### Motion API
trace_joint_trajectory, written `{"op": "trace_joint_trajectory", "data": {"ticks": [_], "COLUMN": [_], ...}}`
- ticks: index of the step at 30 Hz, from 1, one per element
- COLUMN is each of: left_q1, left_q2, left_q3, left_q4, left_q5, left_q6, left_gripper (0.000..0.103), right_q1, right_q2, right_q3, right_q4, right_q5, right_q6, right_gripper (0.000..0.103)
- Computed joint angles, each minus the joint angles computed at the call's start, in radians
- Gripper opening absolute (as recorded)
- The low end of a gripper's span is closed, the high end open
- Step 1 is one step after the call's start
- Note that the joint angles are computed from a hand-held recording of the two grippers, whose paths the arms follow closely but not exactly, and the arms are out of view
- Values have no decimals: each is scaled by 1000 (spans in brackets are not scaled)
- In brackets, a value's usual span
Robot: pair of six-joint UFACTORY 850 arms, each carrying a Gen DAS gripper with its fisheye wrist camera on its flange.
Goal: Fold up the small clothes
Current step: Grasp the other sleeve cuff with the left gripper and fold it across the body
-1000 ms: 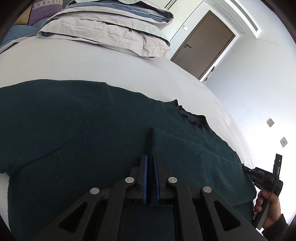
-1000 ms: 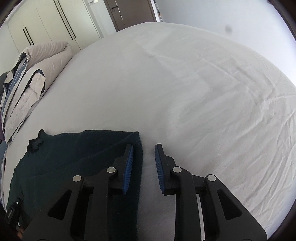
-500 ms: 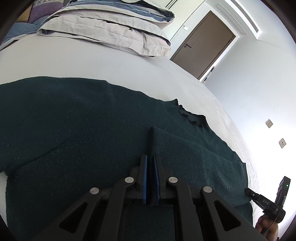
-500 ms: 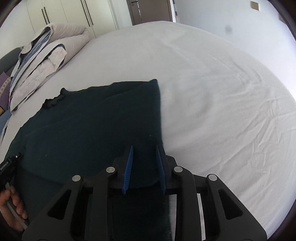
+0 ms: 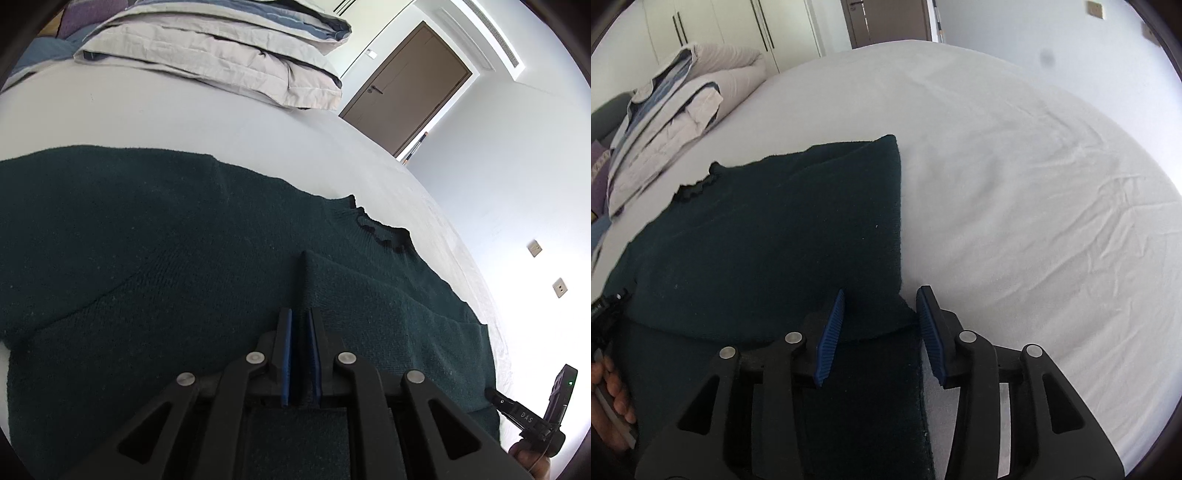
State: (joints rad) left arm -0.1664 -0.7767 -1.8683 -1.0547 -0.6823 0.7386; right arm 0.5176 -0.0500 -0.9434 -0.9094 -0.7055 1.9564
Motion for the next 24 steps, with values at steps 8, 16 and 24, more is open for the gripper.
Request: {"op": "trace_joint_trajectory", "data": {"ticks": [8,16,24], "left_q1": [119,404,547], "left_q2": [134,182,146], "left_q3": [139,233,256], "left_q4": [-122,-264,-388], "left_q5": [-102,-144,-53], "left_q6": [31,-108,-255], "left_gripper": [70,70,66], "right_q1": [194,292,334], "right_q2": [155,91,-38], "right_q3": [53,-27,-153], "right_q4": [-194,-240,-214], "right_q5": [-142,-64,-19], "right_q6": [288,348,324], "right_gripper": [57,57,57]}}
